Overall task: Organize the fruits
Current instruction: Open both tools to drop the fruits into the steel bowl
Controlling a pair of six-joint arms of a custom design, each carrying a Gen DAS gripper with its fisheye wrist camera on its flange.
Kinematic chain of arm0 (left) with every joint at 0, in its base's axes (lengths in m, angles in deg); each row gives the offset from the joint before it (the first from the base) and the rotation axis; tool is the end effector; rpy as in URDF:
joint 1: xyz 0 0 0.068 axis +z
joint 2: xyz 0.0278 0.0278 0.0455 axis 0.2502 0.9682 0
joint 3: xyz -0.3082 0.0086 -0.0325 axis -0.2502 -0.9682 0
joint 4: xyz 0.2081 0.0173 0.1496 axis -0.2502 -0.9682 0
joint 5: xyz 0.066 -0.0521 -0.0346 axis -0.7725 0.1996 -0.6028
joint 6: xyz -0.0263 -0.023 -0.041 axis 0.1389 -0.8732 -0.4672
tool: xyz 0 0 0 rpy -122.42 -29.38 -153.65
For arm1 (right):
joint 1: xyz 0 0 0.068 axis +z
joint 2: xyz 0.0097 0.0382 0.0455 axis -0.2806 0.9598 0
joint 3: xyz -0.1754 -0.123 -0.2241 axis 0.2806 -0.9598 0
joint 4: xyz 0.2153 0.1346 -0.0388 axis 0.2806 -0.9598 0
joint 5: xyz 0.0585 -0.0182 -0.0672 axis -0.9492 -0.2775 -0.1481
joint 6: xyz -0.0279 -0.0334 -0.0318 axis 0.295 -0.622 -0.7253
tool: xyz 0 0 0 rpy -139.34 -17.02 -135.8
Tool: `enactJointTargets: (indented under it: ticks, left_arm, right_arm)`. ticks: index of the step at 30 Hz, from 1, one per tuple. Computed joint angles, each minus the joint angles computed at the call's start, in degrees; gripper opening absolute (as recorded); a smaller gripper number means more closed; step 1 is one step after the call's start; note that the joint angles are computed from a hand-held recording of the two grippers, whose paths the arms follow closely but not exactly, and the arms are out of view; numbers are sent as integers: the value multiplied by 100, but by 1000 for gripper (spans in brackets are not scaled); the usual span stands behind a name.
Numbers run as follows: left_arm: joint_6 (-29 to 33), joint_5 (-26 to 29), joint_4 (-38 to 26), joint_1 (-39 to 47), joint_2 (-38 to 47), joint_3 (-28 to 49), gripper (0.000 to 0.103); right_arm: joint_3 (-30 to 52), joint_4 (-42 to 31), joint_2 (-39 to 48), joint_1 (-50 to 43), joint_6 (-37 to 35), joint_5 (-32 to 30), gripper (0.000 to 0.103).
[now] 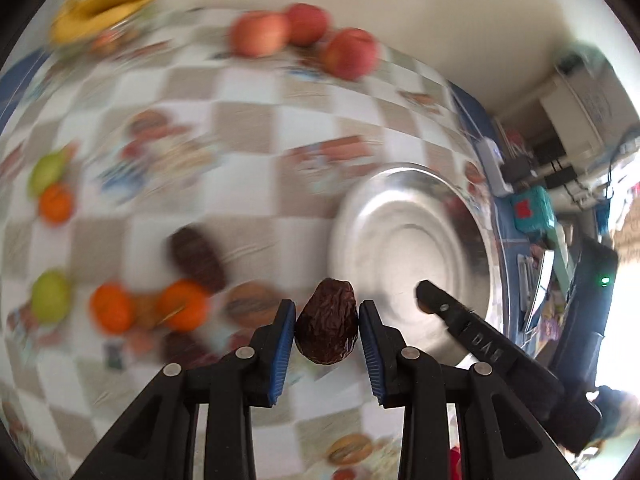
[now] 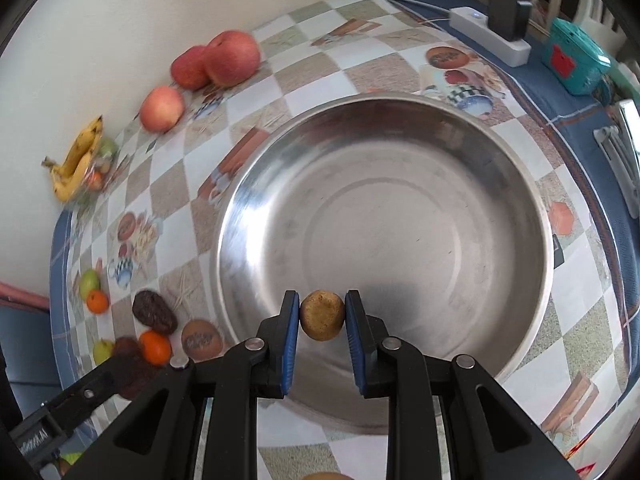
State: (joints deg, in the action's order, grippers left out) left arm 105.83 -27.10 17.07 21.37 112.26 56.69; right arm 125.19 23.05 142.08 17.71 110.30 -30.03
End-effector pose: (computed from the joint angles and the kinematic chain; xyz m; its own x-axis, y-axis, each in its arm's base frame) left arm 0.3356 0.0242 0.2203 -0.9243 0.3253 -0.1997 0.3803 0.8293 -0.4094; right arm 0.2470 0.1571 0.2016 -0.7147 0.6410 -0.2800 0.6174 0.7662 0.1782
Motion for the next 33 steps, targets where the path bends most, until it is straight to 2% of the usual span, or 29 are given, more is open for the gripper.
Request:
enactJointTargets:
  ticks: [5, 7, 8, 11, 16, 18, 19, 20, 22, 24, 26, 29, 33]
  left_arm:
    - [-543, -60, 664, -910, -104, -374, 36]
    - [-571, -60, 726, -1006, -123, -434, 36]
    - [-582, -71, 741, -1029, -122, -458, 37]
    - [-621, -70, 868, -1027, -69, -545, 37]
    - [-474, -164, 1012, -746, -73, -676, 38]
    - [-400, -277, 1109, -484, -79, -704, 52]
    - [-398, -328, 1168, -357, -74, -704, 65]
    - [-408, -383, 1254, -205, -69, -706, 74]
    - [-401, -535, 1388, 104, -39, -679, 77]
    - [-387, -746, 1591, 415, -38, -676, 83]
    - [-440, -887, 1831, 656, -55, -696, 103]
    - [-606, -1016, 2384, 1066, -150, -802, 103]
    - [-825, -1244, 2623, 1353, -57, -654, 103]
  right_arm:
    - [-280, 6, -361, -301, 119, 129, 25]
    - [-387, -6, -510, -408, 225, 182, 25]
    - [-424, -54, -583, -454, 284, 219, 26]
    - [-462, -209, -710, -555, 324, 292, 40]
    - [-448, -212, -684, -539, 281, 238, 41]
    - [-387, -224, -595, -485, 232, 228, 43]
    - [-345, -244, -541, -455, 192, 226, 48]
    - [-298, -279, -482, -422, 149, 229, 52]
    - [-160, -380, -307, -331, 66, 269, 70]
    - [-13, -483, -147, -229, -44, 314, 72]
    - [143, -581, 4, -135, -154, 357, 73]
    - [322, -606, 182, 42, -326, 437, 85]
    - [459, -539, 317, 241, -501, 509, 87]
